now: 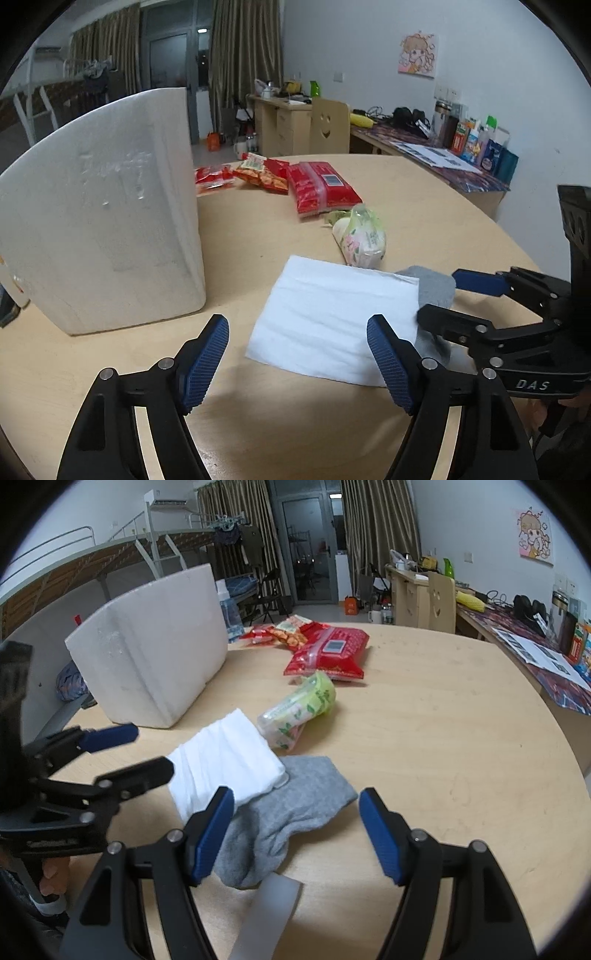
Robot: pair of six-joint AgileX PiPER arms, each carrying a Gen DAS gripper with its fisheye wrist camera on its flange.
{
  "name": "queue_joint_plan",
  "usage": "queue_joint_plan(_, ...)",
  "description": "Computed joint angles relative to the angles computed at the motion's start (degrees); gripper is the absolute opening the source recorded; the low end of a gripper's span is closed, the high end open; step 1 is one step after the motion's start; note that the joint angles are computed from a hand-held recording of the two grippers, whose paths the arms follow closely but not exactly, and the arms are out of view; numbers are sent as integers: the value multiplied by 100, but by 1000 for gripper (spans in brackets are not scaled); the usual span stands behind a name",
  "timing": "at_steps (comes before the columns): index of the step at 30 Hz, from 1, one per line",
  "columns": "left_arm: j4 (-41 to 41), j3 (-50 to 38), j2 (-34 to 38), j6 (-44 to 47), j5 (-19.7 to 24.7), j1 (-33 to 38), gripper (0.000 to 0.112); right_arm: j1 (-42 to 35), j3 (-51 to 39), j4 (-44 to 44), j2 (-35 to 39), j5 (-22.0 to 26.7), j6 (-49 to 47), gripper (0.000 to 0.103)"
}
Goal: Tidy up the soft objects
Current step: 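Lift the white cloth with the left gripper while the right gripper grasps the grey sock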
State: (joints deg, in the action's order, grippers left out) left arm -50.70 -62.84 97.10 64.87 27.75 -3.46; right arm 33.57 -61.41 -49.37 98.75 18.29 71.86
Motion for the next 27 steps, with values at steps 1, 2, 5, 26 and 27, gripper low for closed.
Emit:
queue_joint_plan(1, 126, -39, 44, -104, 10, -36, 78, -9, -26, 74, 27, -7, -93, 75)
queue_joint_plan(2, 276, -99, 101, -237, 52, -67, 78, -10, -73, 208, 60, 33, -252, 75)
queue_joint_plan(5, 533, -247, 253, -480, 152, -133, 78, -8, -131, 324, 113, 109, -408, 75)
queue_joint_plan(26, 1609, -405, 500, -1378, 99, -389, 24, -111, -75, 1514, 126, -106, -1535, 24)
queue_joint_plan(27, 1569, -410, 503, -1323, 123, -383, 15, -101, -45, 1432, 101, -123, -1450, 22)
